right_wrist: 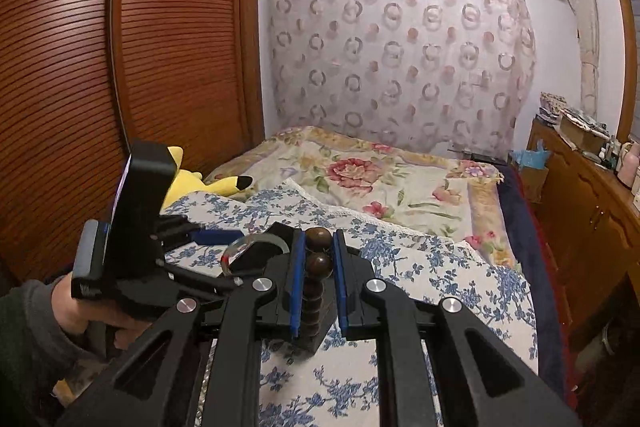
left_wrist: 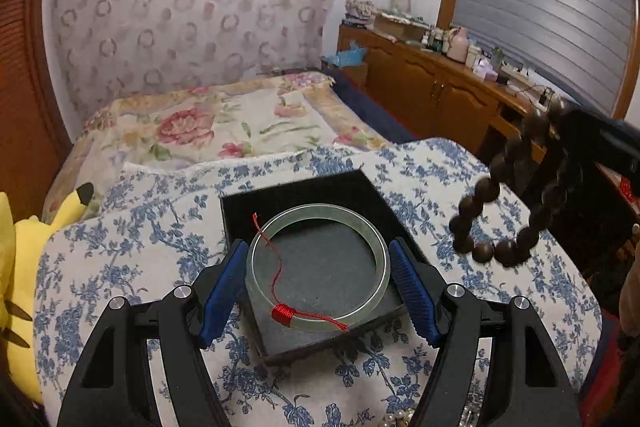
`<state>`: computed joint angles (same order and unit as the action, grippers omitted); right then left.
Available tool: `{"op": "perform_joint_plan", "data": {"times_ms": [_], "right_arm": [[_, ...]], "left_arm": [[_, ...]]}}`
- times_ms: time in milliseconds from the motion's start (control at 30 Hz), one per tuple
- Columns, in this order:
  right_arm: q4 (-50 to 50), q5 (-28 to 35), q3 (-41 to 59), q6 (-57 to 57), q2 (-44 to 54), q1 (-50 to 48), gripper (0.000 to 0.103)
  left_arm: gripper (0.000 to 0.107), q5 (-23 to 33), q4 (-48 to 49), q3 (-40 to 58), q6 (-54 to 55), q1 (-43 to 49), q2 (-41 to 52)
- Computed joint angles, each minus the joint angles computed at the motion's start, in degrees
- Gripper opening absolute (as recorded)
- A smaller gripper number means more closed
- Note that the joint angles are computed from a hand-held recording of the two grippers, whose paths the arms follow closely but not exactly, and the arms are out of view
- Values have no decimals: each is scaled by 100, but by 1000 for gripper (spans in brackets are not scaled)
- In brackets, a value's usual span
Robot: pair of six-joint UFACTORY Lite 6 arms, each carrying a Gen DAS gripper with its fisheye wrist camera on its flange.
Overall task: Organize jewelry
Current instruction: 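Carry both pieces over the black box and open both tools to drop them in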
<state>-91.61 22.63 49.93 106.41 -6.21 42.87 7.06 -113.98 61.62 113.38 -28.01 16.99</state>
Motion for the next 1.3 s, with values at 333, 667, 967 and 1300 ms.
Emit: {"op": "perform_joint_plan", "data": {"times_ms": [333, 667, 967, 1300], "right_arm": [[-423, -475, 789, 221, 1086, -529, 15], [2, -997, 1742, -451, 2118, -816, 15], [1196, -857, 2515, -1493, 3268, -761, 15], [320, -1065, 2201, -471, 3106, -867, 20]], "left_arm": [[69, 2, -1206, -32, 1133, -78, 313], [81, 292, -1966, -626, 1927, 335, -361], [88, 625, -3076, -1669, 3272, 876, -1293], [88, 1009, -2377, -3016, 2754, 1402, -2414]]}}
